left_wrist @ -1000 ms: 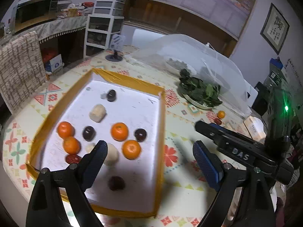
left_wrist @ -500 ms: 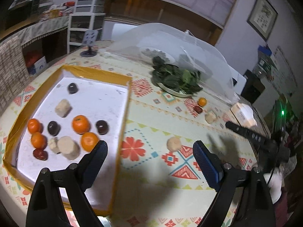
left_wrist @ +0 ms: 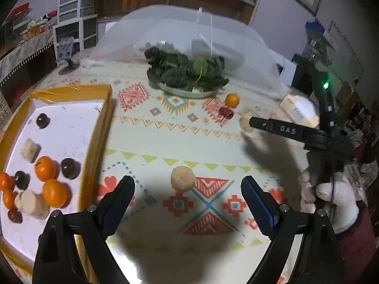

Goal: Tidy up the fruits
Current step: 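Close the left tool on the round beige cake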

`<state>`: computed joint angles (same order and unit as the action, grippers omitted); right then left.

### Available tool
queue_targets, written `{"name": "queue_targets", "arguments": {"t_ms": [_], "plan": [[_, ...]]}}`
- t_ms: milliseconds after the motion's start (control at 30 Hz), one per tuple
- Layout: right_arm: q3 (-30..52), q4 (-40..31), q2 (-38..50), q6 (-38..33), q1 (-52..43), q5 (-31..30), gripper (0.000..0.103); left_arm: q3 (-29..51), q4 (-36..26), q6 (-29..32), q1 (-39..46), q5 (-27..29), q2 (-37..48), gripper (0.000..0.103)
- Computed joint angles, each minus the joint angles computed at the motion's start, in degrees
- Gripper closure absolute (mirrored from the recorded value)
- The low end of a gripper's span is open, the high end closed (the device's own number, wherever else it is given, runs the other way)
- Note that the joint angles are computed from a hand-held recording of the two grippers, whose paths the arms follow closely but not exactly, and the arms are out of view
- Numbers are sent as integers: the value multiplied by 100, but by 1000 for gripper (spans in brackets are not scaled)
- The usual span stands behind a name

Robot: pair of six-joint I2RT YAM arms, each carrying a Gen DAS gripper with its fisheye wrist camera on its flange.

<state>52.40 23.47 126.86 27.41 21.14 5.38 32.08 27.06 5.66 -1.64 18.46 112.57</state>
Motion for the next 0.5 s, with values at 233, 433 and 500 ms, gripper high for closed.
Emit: {"name": "queue_targets", "arguments": {"t_ms": [233, 433, 500], "plan": [[442, -196, 360, -161, -68, 49, 46, 760, -3, -11, -112, -207, 1043, 12], [707, -334, 565, -244, -86, 141, 46, 997, 1, 91, -138, -223, 1392, 34], [774, -394, 608, -271, -49, 236, 46, 1020, 1, 110, -93, -101, 1412, 41]]}}
